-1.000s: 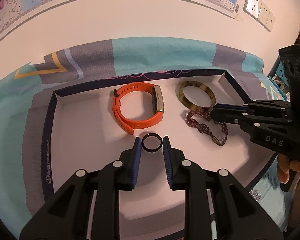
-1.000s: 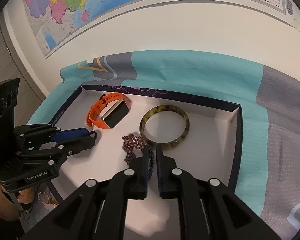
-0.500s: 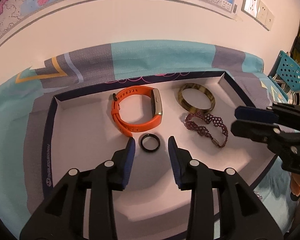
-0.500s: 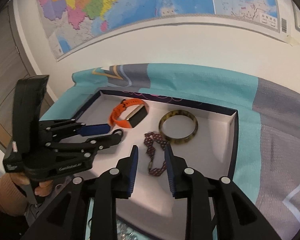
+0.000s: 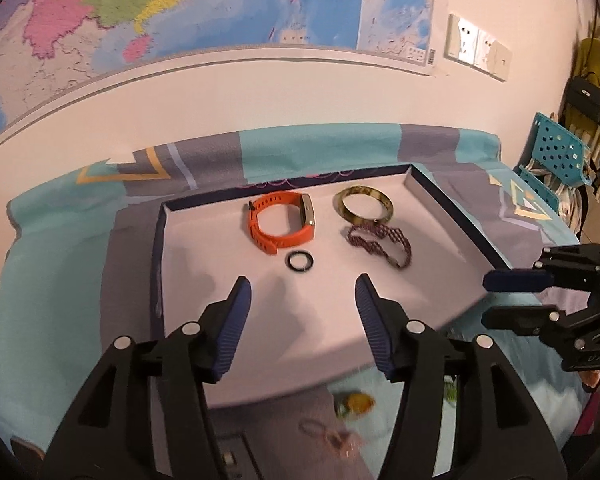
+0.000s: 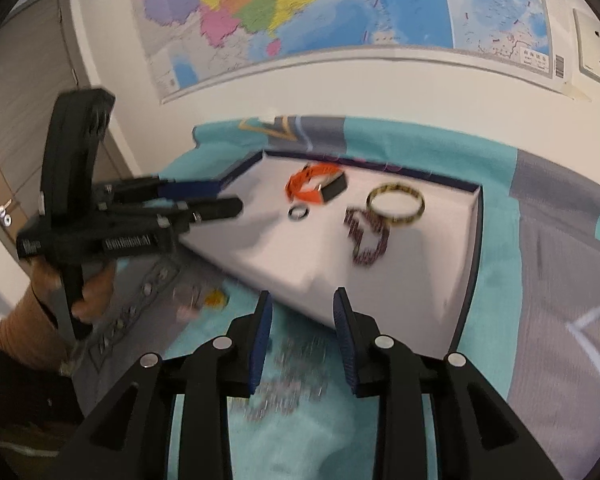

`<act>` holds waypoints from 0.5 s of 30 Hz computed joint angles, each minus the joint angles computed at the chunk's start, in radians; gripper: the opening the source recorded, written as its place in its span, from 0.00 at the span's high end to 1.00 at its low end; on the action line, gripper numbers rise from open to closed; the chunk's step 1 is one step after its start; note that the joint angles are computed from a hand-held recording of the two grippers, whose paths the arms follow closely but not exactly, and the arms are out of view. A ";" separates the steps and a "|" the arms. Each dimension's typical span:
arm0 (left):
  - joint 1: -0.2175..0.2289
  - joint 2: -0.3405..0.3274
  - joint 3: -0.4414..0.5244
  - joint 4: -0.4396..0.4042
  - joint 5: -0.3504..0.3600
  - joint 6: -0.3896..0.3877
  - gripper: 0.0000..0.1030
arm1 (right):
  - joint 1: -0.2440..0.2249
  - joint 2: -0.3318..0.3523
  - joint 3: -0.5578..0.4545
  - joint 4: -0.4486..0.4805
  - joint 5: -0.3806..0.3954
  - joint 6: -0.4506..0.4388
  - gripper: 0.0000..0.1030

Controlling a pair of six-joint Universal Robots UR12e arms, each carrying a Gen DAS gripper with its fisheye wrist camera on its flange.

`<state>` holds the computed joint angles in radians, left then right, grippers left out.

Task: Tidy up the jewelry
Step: 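Move the right tool to the crystal chain and close on it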

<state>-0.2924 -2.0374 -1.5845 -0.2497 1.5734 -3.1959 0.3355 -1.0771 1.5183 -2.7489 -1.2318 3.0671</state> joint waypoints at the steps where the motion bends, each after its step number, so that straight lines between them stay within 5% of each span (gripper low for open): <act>1: -0.001 0.006 -0.012 0.010 0.002 0.002 0.47 | 0.001 -0.005 0.010 0.005 -0.005 -0.003 0.70; 6: -0.002 0.034 -0.068 0.035 -0.011 -0.012 0.46 | 0.014 -0.015 0.041 0.055 -0.057 0.000 0.64; 9: -0.002 0.045 -0.093 0.042 -0.010 -0.012 0.45 | 0.020 -0.013 0.046 0.049 -0.082 0.025 0.48; 15: 0.001 0.056 -0.122 0.038 -0.018 -0.028 0.44 | 0.034 -0.007 0.039 0.047 -0.115 0.026 0.49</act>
